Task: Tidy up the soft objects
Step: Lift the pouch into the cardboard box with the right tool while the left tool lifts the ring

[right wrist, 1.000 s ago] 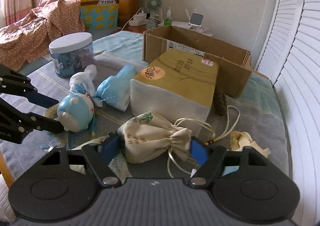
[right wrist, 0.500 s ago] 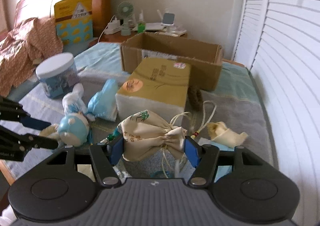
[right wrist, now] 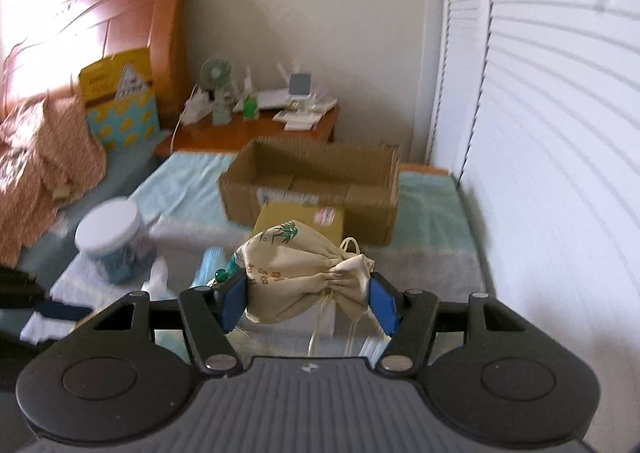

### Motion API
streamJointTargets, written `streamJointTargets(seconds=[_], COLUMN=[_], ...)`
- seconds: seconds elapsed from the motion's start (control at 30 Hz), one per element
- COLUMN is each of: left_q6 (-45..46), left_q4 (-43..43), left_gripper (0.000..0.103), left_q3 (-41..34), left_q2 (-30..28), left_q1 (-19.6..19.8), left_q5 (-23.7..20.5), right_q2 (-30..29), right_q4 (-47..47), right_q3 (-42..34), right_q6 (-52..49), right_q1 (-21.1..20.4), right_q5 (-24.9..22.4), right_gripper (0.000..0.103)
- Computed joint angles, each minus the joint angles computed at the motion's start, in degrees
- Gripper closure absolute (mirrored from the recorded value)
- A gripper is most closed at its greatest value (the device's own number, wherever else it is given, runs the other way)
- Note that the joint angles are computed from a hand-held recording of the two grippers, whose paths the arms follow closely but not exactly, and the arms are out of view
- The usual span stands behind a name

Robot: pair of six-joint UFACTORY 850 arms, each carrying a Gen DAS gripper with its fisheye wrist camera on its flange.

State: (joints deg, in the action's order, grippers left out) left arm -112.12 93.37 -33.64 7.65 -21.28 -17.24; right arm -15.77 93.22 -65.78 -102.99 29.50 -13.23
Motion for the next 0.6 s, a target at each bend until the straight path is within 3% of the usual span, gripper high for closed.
streamJointTargets(seconds=[0.43, 0.6], left_q6=[-10.70, -13.53], left_q4=[12.81, 16.26], left_gripper=[0.070, 0.070], left_q3=[-0.57, -1.24], left_q2=[-0.59, -1.51], left_q1=[3.60, 5.05], left_q5=[2.05, 2.26], right_q2=[-12.81, -20.31], right_q4=[-33.38, -42.46], right_q3=[-23.83, -35.35], right_q6=[41.53, 54.27], right_q1=[2.12, 2.50], right_q5=[-1.74, -5.42], right_gripper=[0.035, 0.035])
